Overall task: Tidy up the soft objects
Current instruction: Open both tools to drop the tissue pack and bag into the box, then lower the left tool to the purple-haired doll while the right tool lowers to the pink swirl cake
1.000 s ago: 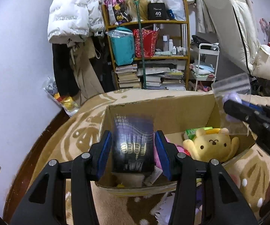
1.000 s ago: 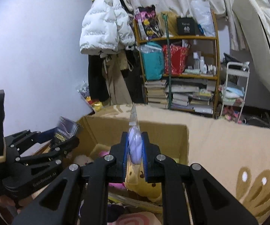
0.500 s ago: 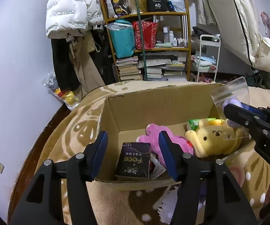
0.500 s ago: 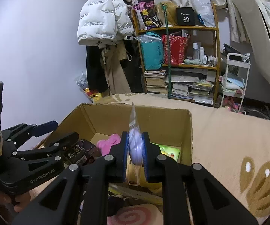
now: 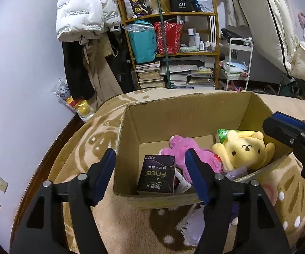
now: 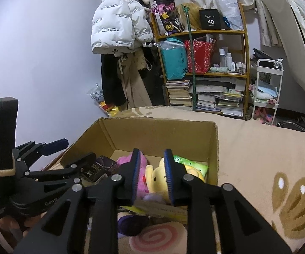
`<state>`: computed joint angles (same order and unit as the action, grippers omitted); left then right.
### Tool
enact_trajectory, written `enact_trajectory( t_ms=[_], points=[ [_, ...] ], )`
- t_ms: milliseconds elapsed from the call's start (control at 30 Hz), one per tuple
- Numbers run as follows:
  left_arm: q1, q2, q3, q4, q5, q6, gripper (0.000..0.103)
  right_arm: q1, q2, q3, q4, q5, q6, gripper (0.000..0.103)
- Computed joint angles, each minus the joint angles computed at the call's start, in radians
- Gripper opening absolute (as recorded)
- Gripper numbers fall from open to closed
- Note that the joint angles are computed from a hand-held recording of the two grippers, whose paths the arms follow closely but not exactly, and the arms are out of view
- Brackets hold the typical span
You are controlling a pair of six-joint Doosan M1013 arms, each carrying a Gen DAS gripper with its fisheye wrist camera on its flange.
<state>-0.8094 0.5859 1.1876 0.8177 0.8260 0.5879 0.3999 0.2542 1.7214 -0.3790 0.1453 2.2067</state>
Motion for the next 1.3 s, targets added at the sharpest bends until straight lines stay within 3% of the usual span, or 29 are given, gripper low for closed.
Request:
enact_trajectory(
  t_ms=[67,200,367,600,700,833,900,967,1300],
  points=[
    [0.0,-0.008,0.009,0.002,-0.003,-0.014,0.068,0.004,-0.011,0.008,-0.071,0.0,0.075,0.037],
    [-0.002,-0.032,0.033,0.009,-0.01,-0.042,0.071,0.015,-0.035,0.022,-0.282,0.023,0.27,0.039],
    [-0.012,-0.061,0.067,0.032,-0.017,-0.076,0.075,0.025,-0.065,0.047,-0.434,0.034,0.43,0.058],
    [-0.031,-0.098,0.111,0.055,-0.018,-0.094,0.076,0.032,-0.098,0.07,-0.41,0.054,0.434,0.08],
    [-0.038,-0.11,0.125,0.062,-0.015,-0.107,0.086,0.036,-0.112,0.081,-0.435,0.06,0.472,0.089],
    [-0.048,-0.127,0.151,0.072,-0.004,-0.124,0.086,0.043,-0.131,0.096,-0.44,0.075,0.49,0.097],
    [-0.046,-0.133,0.157,0.039,-0.01,-0.103,0.089,0.046,-0.141,0.108,-0.46,0.073,0.517,0.099],
    [-0.046,-0.138,0.161,0.01,-0.009,-0.09,0.098,0.049,-0.147,0.112,-0.448,0.084,0.51,0.099],
    [-0.058,-0.142,0.165,-0.006,0.004,-0.05,0.099,0.064,-0.168,0.138,-0.437,0.109,0.518,0.103]
  ],
)
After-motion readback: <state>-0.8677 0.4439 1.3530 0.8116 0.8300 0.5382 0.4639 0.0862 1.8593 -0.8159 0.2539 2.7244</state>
